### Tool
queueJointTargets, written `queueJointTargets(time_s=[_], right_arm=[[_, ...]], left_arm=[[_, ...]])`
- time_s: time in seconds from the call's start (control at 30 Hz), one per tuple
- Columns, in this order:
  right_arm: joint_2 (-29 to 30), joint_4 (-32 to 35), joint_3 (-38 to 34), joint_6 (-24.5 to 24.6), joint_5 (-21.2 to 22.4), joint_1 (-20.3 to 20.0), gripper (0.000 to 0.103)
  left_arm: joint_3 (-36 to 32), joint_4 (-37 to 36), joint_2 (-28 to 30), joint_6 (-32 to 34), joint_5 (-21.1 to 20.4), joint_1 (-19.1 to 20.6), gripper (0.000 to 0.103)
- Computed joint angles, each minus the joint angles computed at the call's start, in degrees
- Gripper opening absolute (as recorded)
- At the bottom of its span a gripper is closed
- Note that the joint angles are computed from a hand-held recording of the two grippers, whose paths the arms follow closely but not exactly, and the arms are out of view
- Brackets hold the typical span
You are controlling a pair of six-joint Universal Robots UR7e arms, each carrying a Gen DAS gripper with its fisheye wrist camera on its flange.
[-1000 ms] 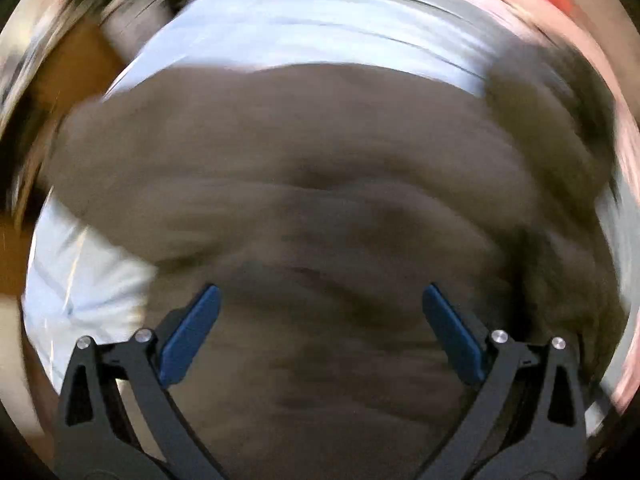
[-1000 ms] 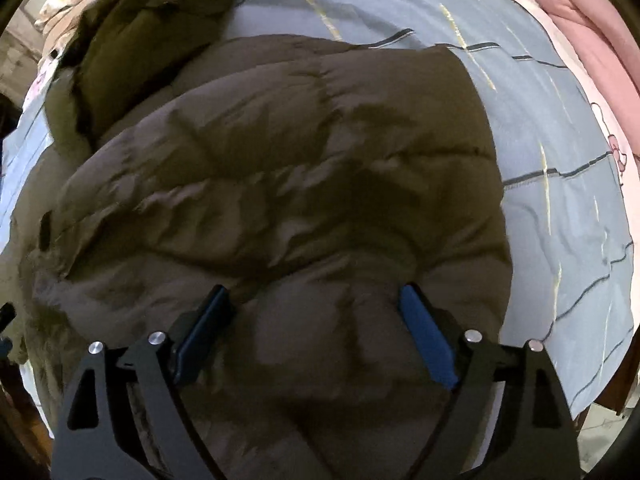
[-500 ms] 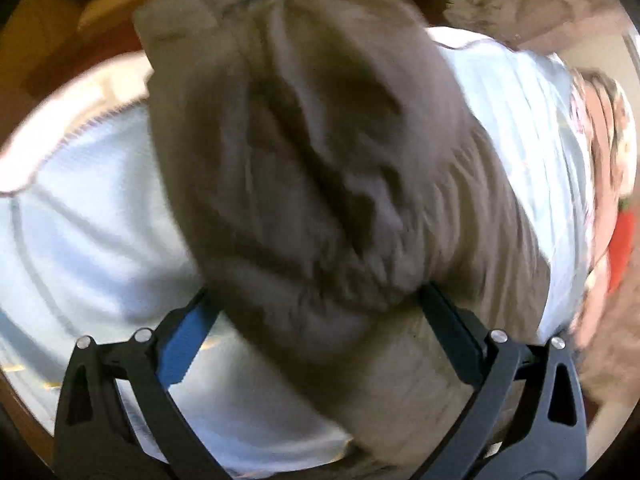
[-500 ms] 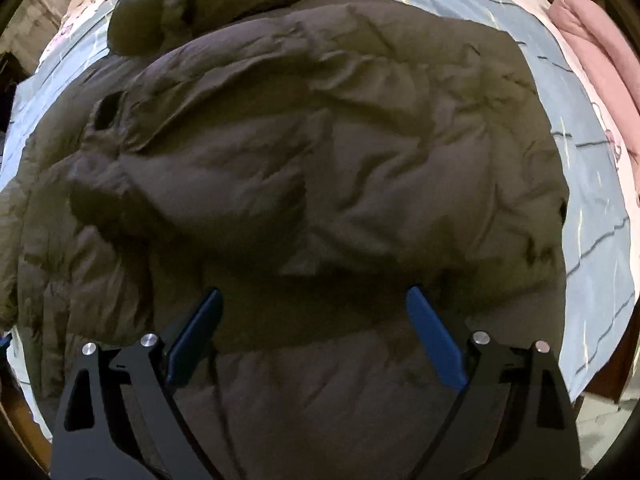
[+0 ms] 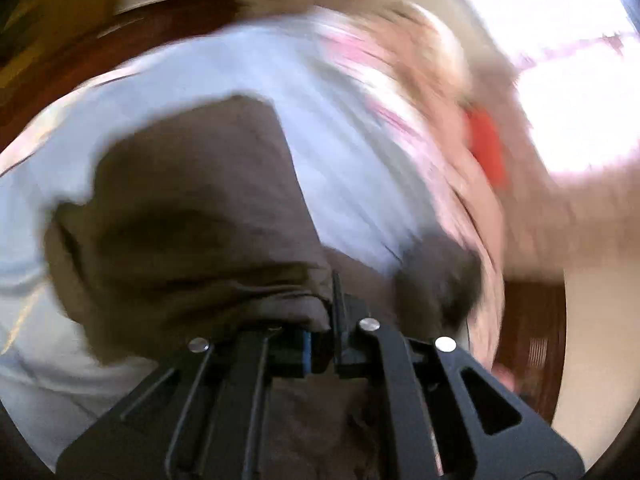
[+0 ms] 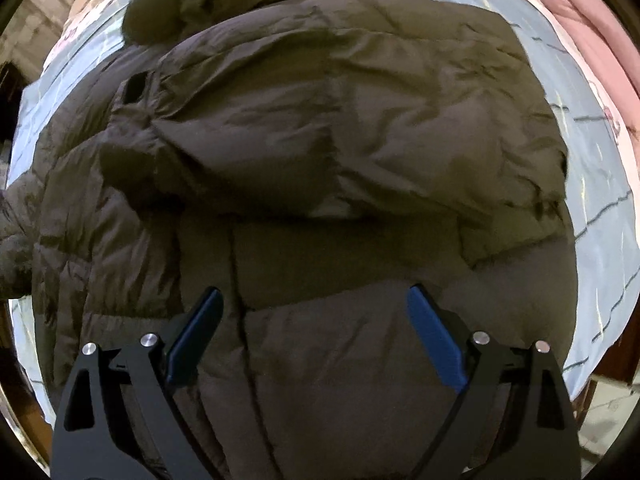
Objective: Fold large clothes
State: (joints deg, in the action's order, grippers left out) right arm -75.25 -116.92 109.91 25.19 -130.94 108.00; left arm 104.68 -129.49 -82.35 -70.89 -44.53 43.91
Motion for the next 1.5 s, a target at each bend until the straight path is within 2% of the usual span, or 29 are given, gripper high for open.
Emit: queueJointTargets(time_s=[0.07,0.13,0.2,0.27,0.33,0.4,0.43,0.47,0.57,0.63,0.7,0.77,0.83,0.97,1.07,1.17,1.27,1.33,1.4,1.43,1.5], right_arm=[[-1.3,0.4,0.1,0.0,-0.6,-1.2,0.093],[-2.6,0.7,0.1,0.0,-1.3,-3.0,0.093],[-4.3,1.3,0.0,0.3,-1.2,-4.9,0.093],[-5.9,1.4,-0.1,0.1,-1.1,-6.4,0.093],[-7.4,0.8,0.0,-1.3,-0.9,-8.0,0.093],[-8.6,-0.7,-0.1,-3.4,0.0,-9.8,0.093],[-8.9,-1.6,-0.1,-4.1,0.7,-10.4,0.093],[-9.1,-2.5,-0.4,-4.8,1.8,-11.2,0.093],[-9.0,-2.9,-3.4,-5.6,7.0,-13.2,0.093],[-7.9,-4.7,-5.7,-6.9,10.4,-13.0,0.094],[-6.2,-6.8,-8.2,-9.5,13.7,-12.0,0.097],[-4.8,-10.0,-9.3,-12.1,17.2,-10.8,0.102],[-2.9,-11.3,-10.1,-12.3,20.2,-9.1,0.102],[1.5,-6.7,-13.1,-11.8,22.3,-8.7,0.102],[2.5,-1.4,-13.4,-7.1,21.5,-8.6,0.102],[0.9,-1.3,-12.3,-3.9,21.9,-9.1,0.102],[-1.6,-5.5,-9.8,-2.1,16.1,-7.8,0.102],[-4.1,-14.5,-5.2,-0.9,13.8,-6.3,0.102],[-5.1,-19.9,-3.2,-1.3,12.1,-6.0,0.102],[-4.7,-21.0,-3.2,-1.6,11.4,-5.6,0.102],[-3.8,-18.6,-4.2,-2.2,13.3,-6.1,0.102]], left_arm=[[-4.2,-3.5,6.5,8.8,-4.1,-0.9,0.008],[-9.4,-4.5,14.5,16.7,-10.9,-1.3,0.009],[-14.0,-1.5,21.0,19.8,-16.5,-0.9,0.010],[-18.2,3.8,27.0,20.6,-21.2,-0.3,0.014],[-21.6,9.2,30.9,18.4,-24.0,0.3,0.025],[-20.6,8.8,31.3,15.3,-25.3,0.0,0.042],[-21.0,8.2,31.7,15.5,-25.2,0.4,0.047],[-20.7,8.1,31.4,15.3,-25.1,0.3,0.058],[-17.0,10.9,27.5,9.4,-22.3,-2.0,0.064],[-15.0,14.0,24.7,5.1,-19.8,-3.0,0.071],[-12.0,15.5,21.0,0.9,-18.1,-4.3,0.088],[-9.5,15.8,18.0,-2.3,-16.6,-4.5,0.097],[-8.9,18.1,16.8,-5.3,-16.2,-3.7,0.097],[-9.8,24.3,17.9,-7.1,-16.9,-0.9,0.097],[-10.1,29.5,18.7,-8.7,-17.1,0.8,0.097],[-9.0,31.4,18.7,-10.8,-16.9,2.3,0.097],[-8.7,32.1,18.7,-10.4,-15.2,3.4,0.097],[-10.6,35.9,20.3,-8.5,-12.1,4.0,0.097],[-13.0,41.2,22.0,-8.2,-8.9,4.5,0.097],[-13.7,42.7,22.2,-8.7,-7.8,4.9,0.097],[-12.8,40.6,20.6,-9.3,-7.5,6.2,0.096]])
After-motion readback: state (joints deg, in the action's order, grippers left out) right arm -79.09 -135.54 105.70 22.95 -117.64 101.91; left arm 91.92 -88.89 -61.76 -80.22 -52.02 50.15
